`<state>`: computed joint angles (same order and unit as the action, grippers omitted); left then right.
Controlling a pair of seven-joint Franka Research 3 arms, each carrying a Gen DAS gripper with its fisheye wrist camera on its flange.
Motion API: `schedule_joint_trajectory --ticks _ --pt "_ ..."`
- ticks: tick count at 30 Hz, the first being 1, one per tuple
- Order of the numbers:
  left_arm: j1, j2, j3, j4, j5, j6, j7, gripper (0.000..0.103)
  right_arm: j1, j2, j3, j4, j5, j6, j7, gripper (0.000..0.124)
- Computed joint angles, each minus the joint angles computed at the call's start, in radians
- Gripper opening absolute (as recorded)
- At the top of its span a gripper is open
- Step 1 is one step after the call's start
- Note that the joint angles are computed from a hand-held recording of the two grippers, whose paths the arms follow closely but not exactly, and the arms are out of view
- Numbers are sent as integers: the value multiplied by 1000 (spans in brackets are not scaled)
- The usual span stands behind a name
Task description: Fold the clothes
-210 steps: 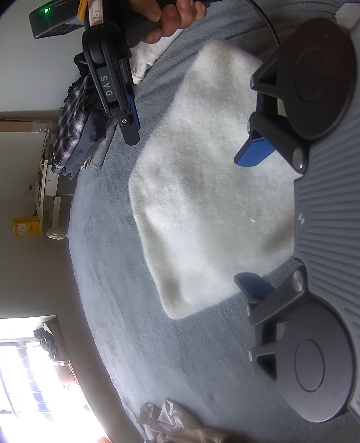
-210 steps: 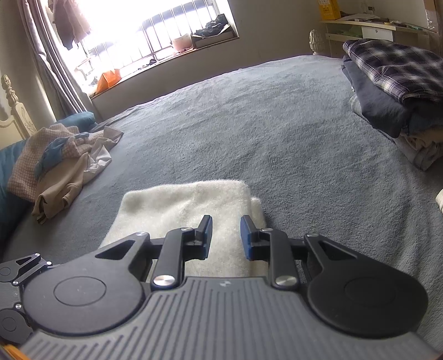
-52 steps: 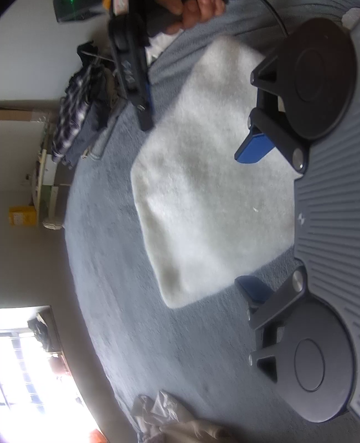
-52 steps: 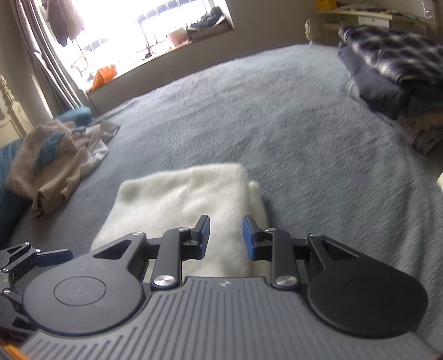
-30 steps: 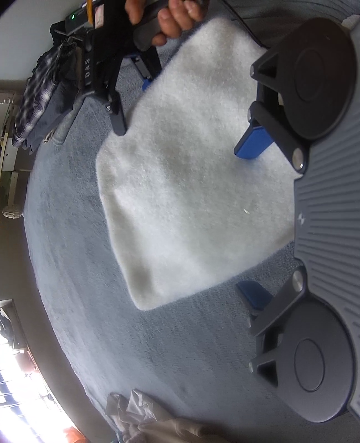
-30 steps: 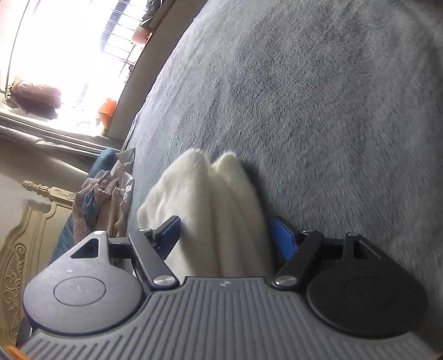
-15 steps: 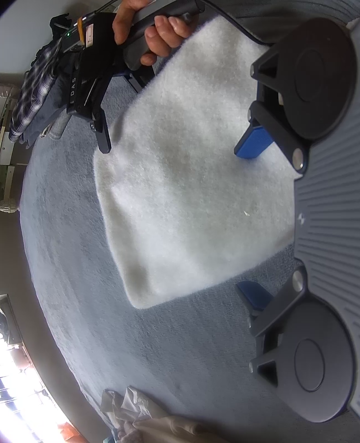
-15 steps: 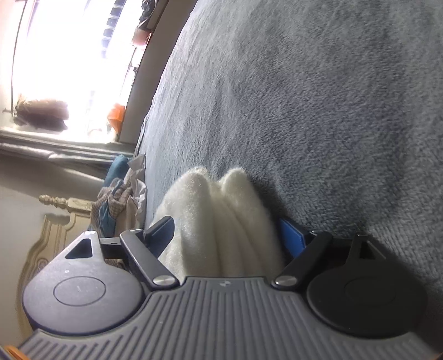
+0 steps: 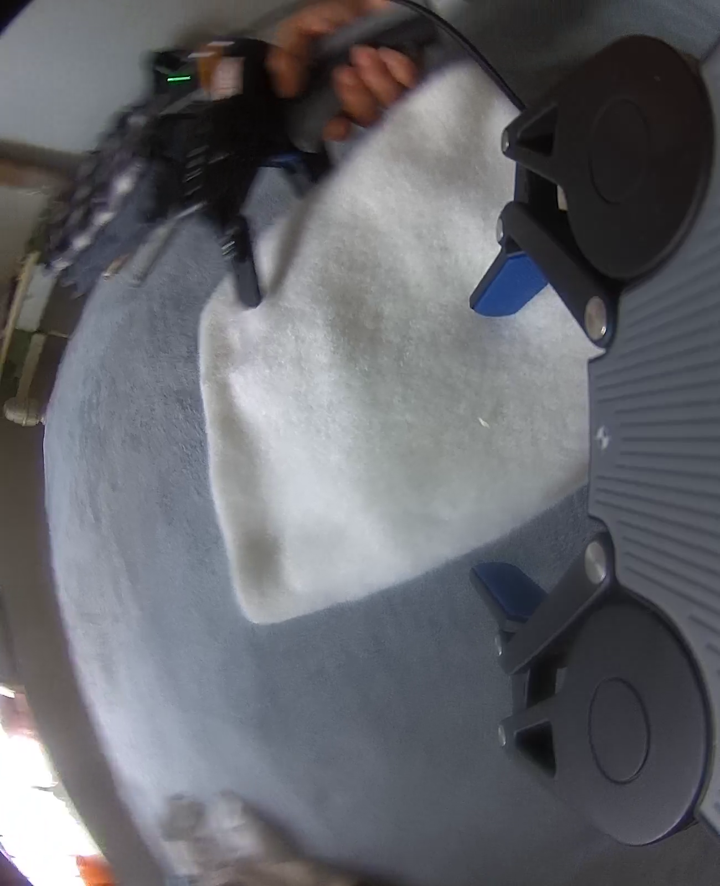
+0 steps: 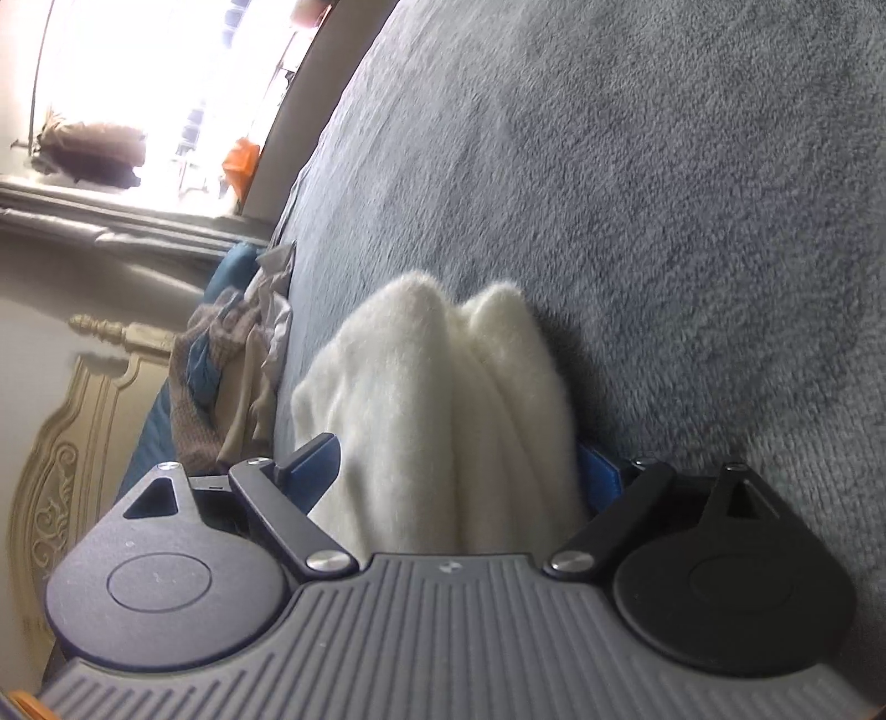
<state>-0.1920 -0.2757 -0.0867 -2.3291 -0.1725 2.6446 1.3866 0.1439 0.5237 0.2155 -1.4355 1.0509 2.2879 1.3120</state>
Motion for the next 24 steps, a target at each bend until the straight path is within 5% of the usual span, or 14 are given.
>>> schedule_joint_trajectory --ticks 5,9,16,24 --pt "-63 20 144 -13 -410 5 187 96 -12 1 1 2 18 -16 -18 88" --pt "-66 85 186 23 -664 -81 351 96 -5 41 2 58 -2 -15 -20 89" --pt "-28 164 144 78 -930 -130 610 101 -27 57 20 75 -9 -49 -64 89" --pt "58 204 60 95 -1073 -171 743 103 -63 -41 13 -62 63 -143 -164 89"
